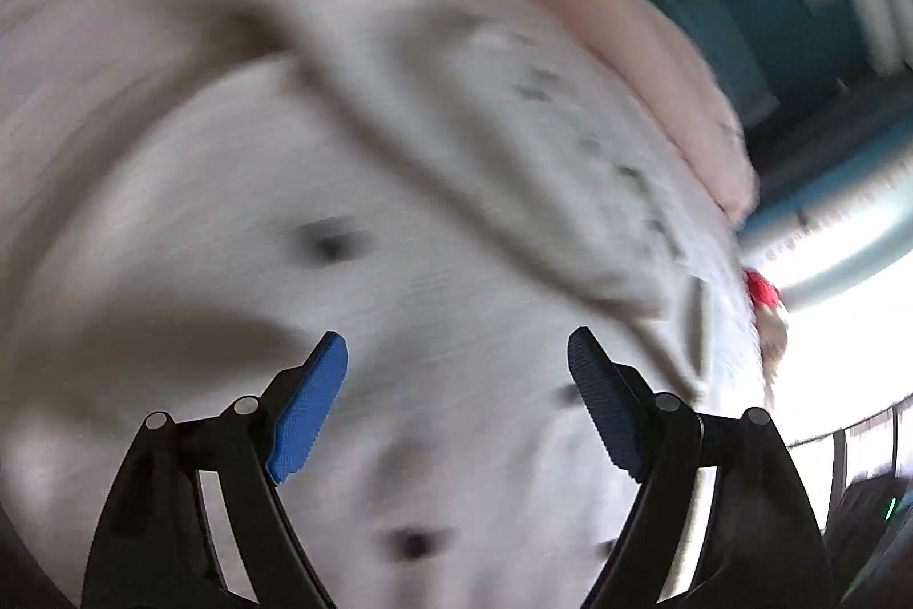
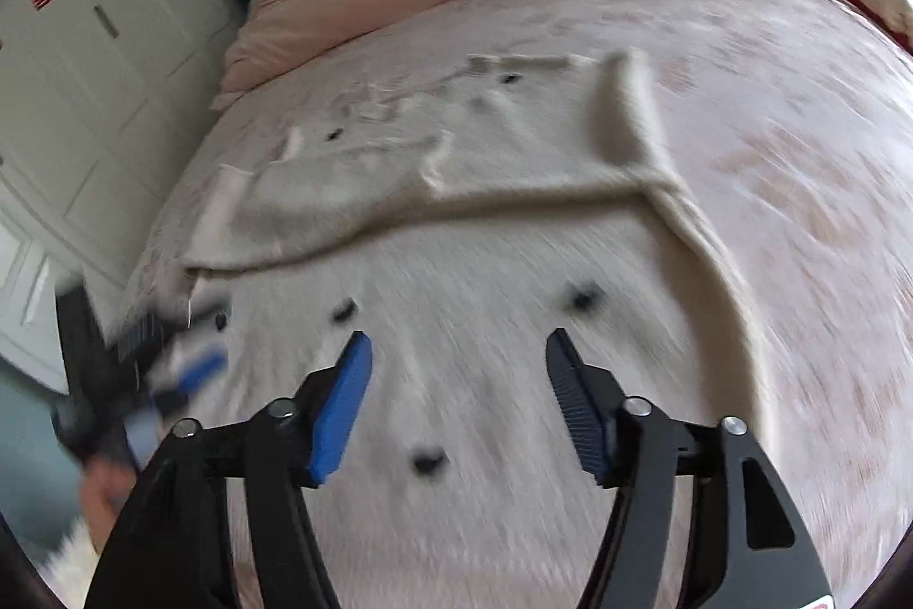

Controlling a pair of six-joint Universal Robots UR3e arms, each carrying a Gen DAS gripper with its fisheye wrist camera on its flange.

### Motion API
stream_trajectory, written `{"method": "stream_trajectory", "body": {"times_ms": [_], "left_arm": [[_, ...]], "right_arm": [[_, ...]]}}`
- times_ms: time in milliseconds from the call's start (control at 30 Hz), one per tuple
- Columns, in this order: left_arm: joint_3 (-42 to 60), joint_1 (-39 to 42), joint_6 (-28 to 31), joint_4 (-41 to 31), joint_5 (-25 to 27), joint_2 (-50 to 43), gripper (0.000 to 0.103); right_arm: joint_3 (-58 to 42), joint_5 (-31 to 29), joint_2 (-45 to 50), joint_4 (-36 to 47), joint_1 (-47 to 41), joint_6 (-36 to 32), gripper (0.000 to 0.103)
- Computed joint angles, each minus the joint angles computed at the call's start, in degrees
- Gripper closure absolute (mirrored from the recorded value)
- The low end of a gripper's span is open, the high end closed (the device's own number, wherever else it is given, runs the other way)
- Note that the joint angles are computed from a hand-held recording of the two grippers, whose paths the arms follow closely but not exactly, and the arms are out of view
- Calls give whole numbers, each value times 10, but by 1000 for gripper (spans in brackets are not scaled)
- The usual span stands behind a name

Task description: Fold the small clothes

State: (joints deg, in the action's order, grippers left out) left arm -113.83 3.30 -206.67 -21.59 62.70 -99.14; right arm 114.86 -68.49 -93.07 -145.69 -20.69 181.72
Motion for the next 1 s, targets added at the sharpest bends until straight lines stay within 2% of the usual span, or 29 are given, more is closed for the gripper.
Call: {"method": "stream_trajectory", "body": {"times_ms": [67,133,167,267,333,367,400,500,533,567,633,733,833,933,1000], "left_arm": [[-60,53,24,47,-53,16,34],[-93,79,59,41,-61,51,34],[-92,102,84,12,-71,69,33],[-93,119,80,1,-95,84,29],[-96,135,86,3,-109,75,29],[-102,131,80,23,-111,64,29],[-106,137,83,26,-117,63,29],[-110,155,71,38,-149,62,30],[-114,179,72,38,-178,69,30],[-93,180,45,50,-190,52,29],[-17,180,-13,71,-210,-11,28],[120,165,-82,47,-216,-93,27],[177,146,-96,43,-208,-117,27],[150,128,-116,76,-210,-125,24],[144,110,-143,73,-209,-153,24]], "right_arm": [[-72,-3,91,-25,25,11,40],[-157,-2,185,-33,42,40,40],[-213,9,242,-24,43,56,40],[-329,-2,346,-10,58,103,41],[-385,-3,392,-1,68,126,59],[-409,2,410,8,73,128,88],[-444,3,429,34,82,124,93],[-471,-6,430,43,93,112,94],[-479,-6,429,43,94,109,95],[-487,3,423,40,91,107,95],[-516,17,417,45,82,102,95],[-636,52,418,90,56,89,95],[-725,45,430,136,35,62,95],[-670,-25,429,142,5,24,95],[-626,-38,447,151,-14,21,95]]}}
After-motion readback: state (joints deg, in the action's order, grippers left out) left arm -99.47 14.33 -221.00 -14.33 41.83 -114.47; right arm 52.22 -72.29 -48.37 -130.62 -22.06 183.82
